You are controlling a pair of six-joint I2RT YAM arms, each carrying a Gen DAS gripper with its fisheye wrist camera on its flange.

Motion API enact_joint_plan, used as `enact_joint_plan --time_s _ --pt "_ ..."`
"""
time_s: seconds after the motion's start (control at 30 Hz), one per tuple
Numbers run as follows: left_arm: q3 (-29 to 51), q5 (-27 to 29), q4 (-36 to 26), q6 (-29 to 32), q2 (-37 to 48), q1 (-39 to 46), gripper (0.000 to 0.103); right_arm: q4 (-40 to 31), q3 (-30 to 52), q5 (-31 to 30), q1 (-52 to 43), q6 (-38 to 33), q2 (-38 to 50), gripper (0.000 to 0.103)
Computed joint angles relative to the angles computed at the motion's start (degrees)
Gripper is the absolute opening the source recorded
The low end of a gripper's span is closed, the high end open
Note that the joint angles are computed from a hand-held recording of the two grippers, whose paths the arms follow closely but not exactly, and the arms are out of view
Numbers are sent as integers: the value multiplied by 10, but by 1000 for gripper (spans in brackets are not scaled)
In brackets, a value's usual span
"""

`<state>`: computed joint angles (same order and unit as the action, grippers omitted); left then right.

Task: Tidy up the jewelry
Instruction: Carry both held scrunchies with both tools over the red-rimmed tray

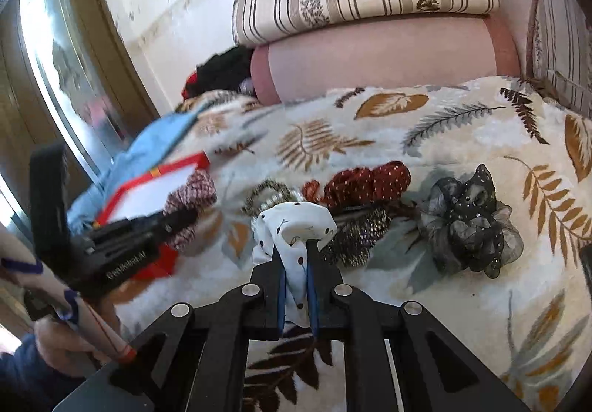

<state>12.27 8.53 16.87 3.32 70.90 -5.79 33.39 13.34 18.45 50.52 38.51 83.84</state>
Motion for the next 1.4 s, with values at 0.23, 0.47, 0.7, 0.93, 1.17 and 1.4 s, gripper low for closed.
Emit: enact_joint_plan --time_s 0.23,0.47,0.7,0.93,1.17,1.4 --pt "6 0 -8 1 3 6 15 11 -3 -12 1 3 -11 10" --pt "10 4 -38 10 -25 26 15 40 -15 -34 -5 2 -25 10" --pt "12 50 -96 41 -85 97 15 -22 19 -2 40 30 -57 10" --pt "47 129 -146 90 -85 233 15 -77 115 -16 60 50 -15 10" --pt "129 188 -157 153 29 386 15 -115 259 -64 54 31 91 10" --pt "248 186 -161 165 181 467 15 -166 445 -128 42 20 227 10"
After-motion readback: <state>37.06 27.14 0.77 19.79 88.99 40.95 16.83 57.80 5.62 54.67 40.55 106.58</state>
